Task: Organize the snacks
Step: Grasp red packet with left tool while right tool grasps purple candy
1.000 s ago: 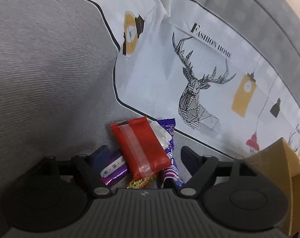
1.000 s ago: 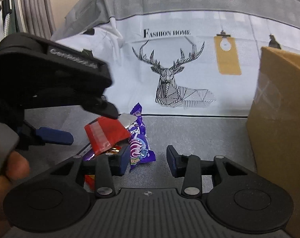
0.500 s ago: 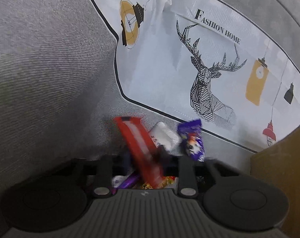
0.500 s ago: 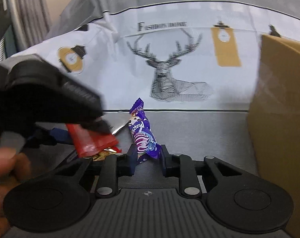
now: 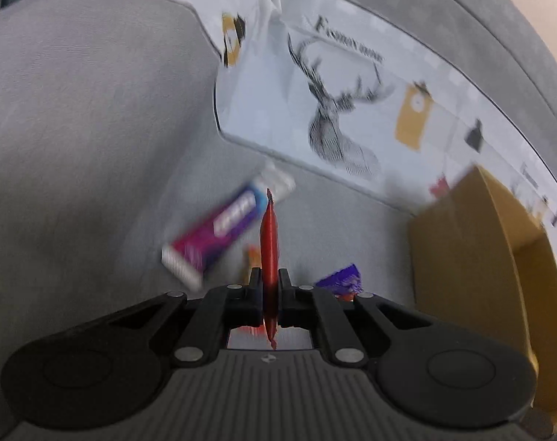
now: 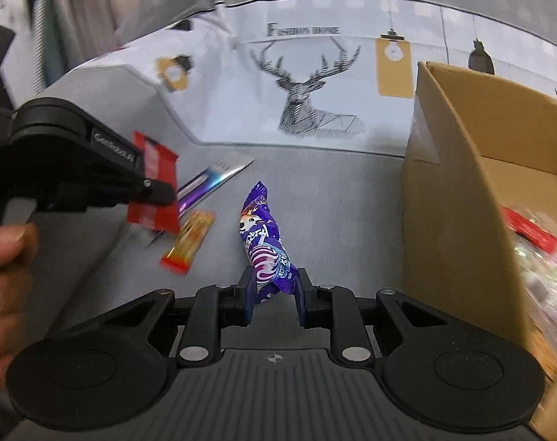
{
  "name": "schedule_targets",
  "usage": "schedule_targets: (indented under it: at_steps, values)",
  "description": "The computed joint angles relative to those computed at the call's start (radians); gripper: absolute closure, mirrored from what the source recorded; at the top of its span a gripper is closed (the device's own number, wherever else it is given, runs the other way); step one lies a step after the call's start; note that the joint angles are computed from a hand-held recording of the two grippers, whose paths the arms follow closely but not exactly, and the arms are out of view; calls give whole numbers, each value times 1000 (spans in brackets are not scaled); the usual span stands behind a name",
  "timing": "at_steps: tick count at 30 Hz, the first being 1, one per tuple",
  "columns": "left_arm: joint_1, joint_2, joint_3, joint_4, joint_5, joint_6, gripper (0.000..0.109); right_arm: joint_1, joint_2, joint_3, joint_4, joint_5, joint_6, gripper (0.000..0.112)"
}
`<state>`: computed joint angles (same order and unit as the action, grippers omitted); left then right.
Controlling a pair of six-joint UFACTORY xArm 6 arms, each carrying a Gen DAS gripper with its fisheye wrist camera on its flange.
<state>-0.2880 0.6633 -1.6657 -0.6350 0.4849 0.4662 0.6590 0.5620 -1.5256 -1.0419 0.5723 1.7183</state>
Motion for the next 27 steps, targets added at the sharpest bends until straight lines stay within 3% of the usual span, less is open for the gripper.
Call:
schedule_targets:
  at_steps: [5, 9, 11, 12, 14, 15, 16, 18, 19, 27]
  values:
    - [13, -116, 153, 42, 122, 28, 102, 61, -128, 162, -8, -19, 3, 88]
    - [39, -113, 143, 24, 282, 43, 101, 89, -155, 209, 40, -38, 36, 88]
    - [38, -102, 131, 66, 313, 45, 97, 97, -140, 200, 105, -32, -7, 87]
    - [32, -100, 133, 98, 295, 39, 93, 98, -131, 195, 137, -27, -26, 85]
    - [26, -101, 145, 160, 235, -5, 67, 91, -116, 188, 153, -47, -26, 84]
    - [28, -97, 142, 178, 217, -29, 63, 89, -109, 181, 150, -48, -32, 84]
    - [32, -93, 139, 185, 205, -53, 62, 90, -103, 170, 140, -36, -40, 83]
    - [43, -86, 123, 176, 208, -86, 59, 92, -94, 158, 122, -7, -56, 64]
    - [46, -87, 123, 171, 207, -89, 59, 91, -89, 153, 128, 3, -66, 61]
    - [-6, -109, 170, 259, 182, -55, 55, 73, -25, 93, 156, 13, -107, 60]
